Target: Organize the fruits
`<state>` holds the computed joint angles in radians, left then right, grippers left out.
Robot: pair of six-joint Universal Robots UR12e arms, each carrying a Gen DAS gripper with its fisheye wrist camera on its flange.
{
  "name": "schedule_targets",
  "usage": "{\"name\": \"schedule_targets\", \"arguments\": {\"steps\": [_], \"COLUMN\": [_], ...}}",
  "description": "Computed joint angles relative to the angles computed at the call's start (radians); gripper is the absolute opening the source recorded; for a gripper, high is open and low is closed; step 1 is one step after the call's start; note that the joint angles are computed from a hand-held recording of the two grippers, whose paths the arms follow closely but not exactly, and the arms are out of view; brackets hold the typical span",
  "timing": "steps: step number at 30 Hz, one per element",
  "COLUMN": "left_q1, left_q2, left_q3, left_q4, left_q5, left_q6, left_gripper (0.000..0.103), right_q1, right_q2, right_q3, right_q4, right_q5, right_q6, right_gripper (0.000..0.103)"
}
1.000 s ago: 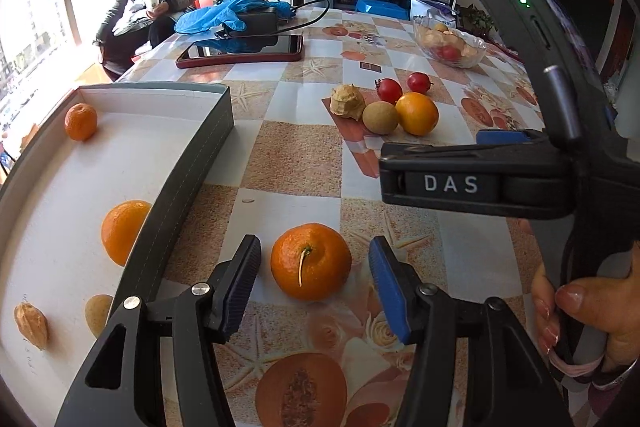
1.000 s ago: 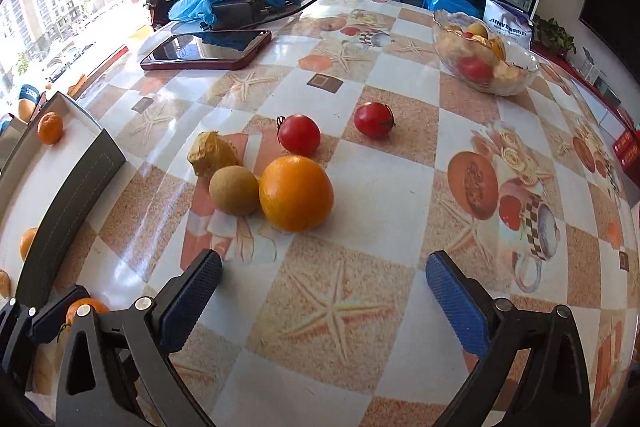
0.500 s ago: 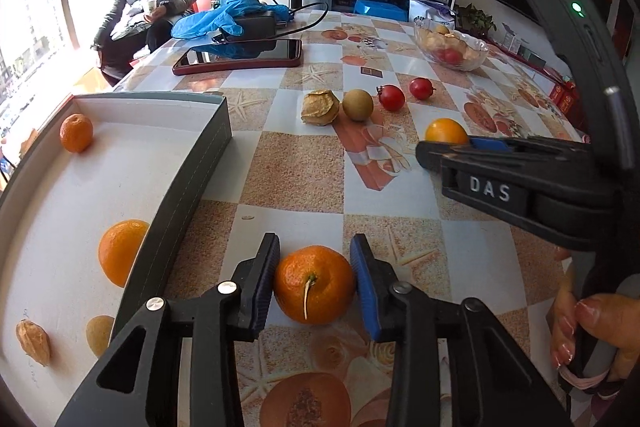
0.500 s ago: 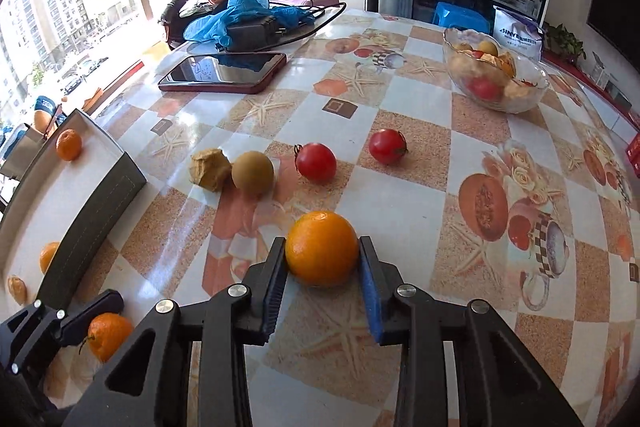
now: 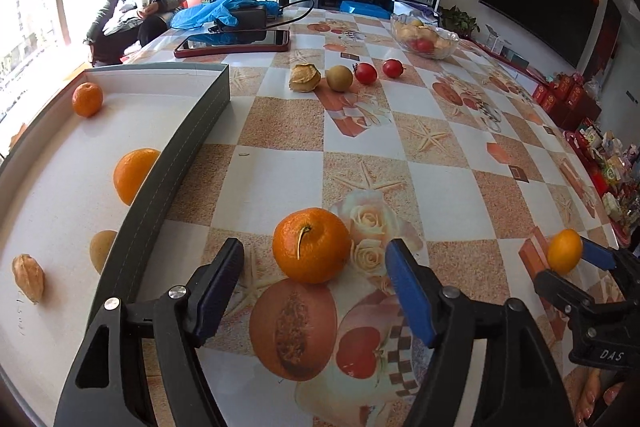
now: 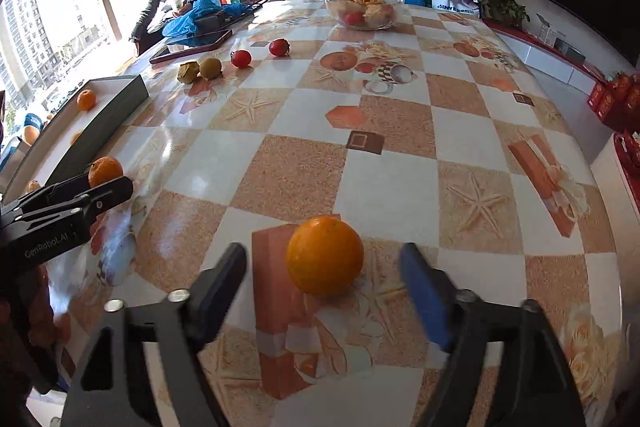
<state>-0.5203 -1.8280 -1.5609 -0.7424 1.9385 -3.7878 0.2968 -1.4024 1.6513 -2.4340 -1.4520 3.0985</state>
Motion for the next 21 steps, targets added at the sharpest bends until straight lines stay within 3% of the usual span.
{"name": "schedule_targets", "arguments": {"steps": [3, 9, 16, 17, 19, 21], "left_q1": [0.006, -0.002, -0.004, -0.004, -0.004, -0.003], "left_q2": [-0.015, -0.037, -0.039, -0.039, -0.040, -0.039], "left_q3": [0.026, 0.057, 0.062, 0.063, 0.063, 0.063], "left_q4": [-0.024, -0.080, -0.091, -0.092, -0.093, -0.091], "left_q5": [-0.010, 0.042, 0.048, 0.049, 0.049, 0.048], "left_q6": [0.003, -0.008, -0.003, -0.002, -0.002, -0.002], "left_gripper": [0.077, 0.077, 0.077, 0.078, 0.078, 0.078], "right_q1": [-0.008, -0.006, -0.014, -0.012, -0.011, -0.014], "right_q2": [-0.003, -0.002, 0.003, 0.002, 0.000, 0.000], "right_q3": [0.008, 0.006, 0.002, 0.004, 0.009, 0.010], "right_q4": [-0.015, -0.003, -0.014, -0.019, -0.041, -0.050], "right_q5": [0.017, 0.006, 0.017, 0.010, -0.004, 0.000], "right_q6": [0.032, 0.032, 0.064, 0.068, 0.072, 0.080], "right_gripper": [0.099, 0.099, 0.097, 0.093, 0.060, 0.047]}}
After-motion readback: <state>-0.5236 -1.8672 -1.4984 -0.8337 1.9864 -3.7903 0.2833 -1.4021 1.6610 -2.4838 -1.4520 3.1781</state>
